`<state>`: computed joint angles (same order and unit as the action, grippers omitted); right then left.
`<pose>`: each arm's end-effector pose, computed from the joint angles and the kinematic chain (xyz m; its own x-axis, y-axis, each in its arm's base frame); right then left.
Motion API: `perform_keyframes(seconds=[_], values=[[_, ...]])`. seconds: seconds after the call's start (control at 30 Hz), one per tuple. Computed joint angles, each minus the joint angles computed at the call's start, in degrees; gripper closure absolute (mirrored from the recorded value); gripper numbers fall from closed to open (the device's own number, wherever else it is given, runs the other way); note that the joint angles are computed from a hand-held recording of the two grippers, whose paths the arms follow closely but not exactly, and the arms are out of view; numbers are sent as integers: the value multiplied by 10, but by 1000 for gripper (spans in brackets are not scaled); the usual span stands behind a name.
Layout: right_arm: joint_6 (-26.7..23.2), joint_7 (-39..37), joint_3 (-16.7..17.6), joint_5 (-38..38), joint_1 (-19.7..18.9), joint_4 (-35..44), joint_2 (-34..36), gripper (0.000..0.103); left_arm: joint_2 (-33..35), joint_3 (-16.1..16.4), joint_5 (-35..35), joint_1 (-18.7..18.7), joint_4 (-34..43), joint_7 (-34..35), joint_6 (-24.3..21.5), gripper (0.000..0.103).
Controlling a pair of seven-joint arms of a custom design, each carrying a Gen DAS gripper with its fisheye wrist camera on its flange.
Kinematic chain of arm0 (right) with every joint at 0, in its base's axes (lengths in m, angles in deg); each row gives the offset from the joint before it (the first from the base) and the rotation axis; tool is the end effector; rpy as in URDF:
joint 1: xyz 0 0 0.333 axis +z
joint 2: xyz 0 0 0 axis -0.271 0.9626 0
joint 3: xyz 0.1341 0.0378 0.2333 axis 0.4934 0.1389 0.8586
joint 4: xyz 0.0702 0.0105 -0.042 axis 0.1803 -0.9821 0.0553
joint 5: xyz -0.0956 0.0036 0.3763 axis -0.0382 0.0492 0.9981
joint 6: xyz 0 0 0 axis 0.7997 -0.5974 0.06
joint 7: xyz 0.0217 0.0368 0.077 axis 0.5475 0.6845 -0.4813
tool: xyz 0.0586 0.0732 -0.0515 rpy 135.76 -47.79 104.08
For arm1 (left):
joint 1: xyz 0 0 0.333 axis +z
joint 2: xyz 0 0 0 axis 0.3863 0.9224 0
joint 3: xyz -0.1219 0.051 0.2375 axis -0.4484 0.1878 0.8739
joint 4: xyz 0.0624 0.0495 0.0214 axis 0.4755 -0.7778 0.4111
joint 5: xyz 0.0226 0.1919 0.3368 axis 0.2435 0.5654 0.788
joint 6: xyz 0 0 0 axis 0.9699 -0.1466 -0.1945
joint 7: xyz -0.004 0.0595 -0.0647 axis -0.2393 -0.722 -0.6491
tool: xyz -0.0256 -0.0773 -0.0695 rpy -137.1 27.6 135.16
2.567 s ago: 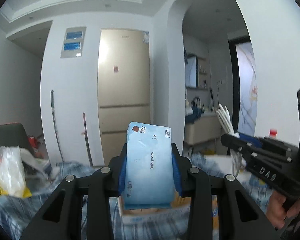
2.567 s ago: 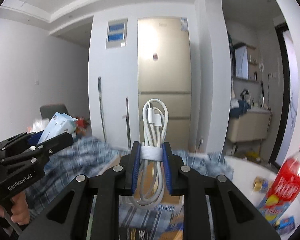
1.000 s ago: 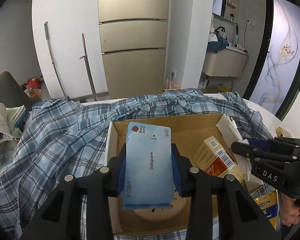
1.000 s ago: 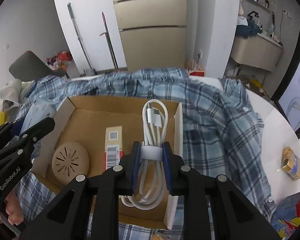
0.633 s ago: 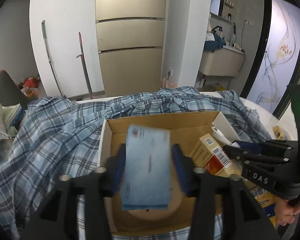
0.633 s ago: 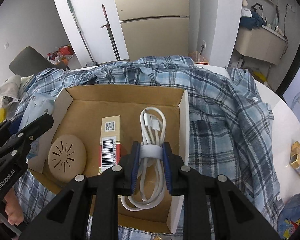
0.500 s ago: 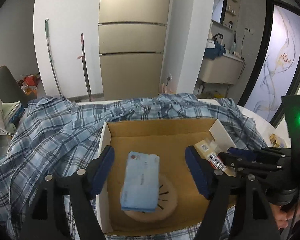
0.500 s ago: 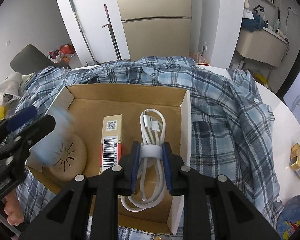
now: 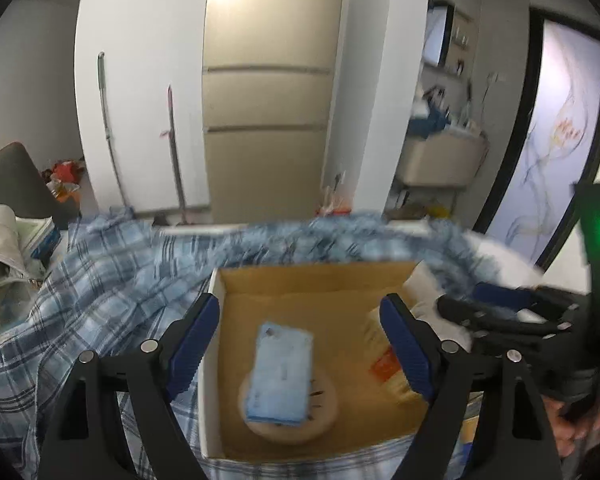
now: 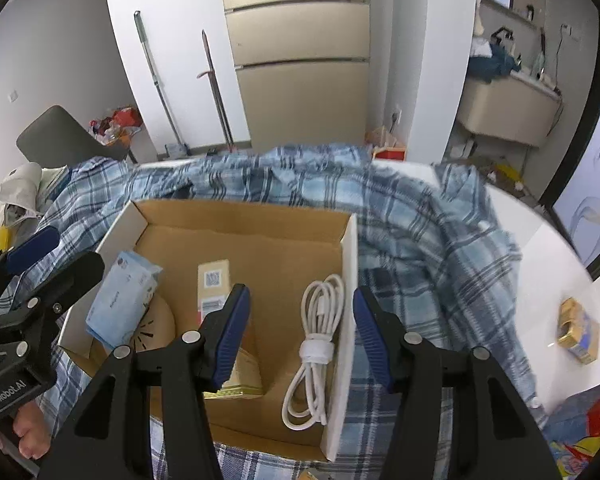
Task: Organize soft objects
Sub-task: 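Open the left gripper to drop the wipes in the box while the right releases the cable inside, then withdraw both grippers up and back from the box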
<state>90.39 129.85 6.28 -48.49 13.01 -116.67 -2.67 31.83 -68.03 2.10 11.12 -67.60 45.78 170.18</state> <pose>0.6289 0.3491 0.4392 0.3783 -0.9249 -0.0372 -0.7167 -0.2672 -0.6442 0.5408 -0.2559 0.4594 0.1034 -0.9888 0.1078 -0.5689 -0.1477 -0.8090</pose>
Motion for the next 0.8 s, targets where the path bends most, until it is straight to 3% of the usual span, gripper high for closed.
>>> perform_keyframes(seconds=[0.13, 0.3, 0.5, 0.63, 0.8], values=[[37, 27, -9, -17, 8, -54, -56, 50, -49, -16, 54, -9, -11, -32, -36, 19], [97, 94, -27, -108, 23, -159, -153, 47, -111, -42, 72, 1, -41, -56, -48, 19], [148, 162, -3, -186, -5, -264, -253, 47, -183, -72, 57, 13, -93, -58, -63, 19], [167, 266, 17, -294, -34, -310, -303, 45, -236, -98, 43, 15, -135, -60, -79, 19], [203, 291, 52, -318, -75, -376, -351, 45, -290, -117, 25, 16, -189, -72, -68, 19]])
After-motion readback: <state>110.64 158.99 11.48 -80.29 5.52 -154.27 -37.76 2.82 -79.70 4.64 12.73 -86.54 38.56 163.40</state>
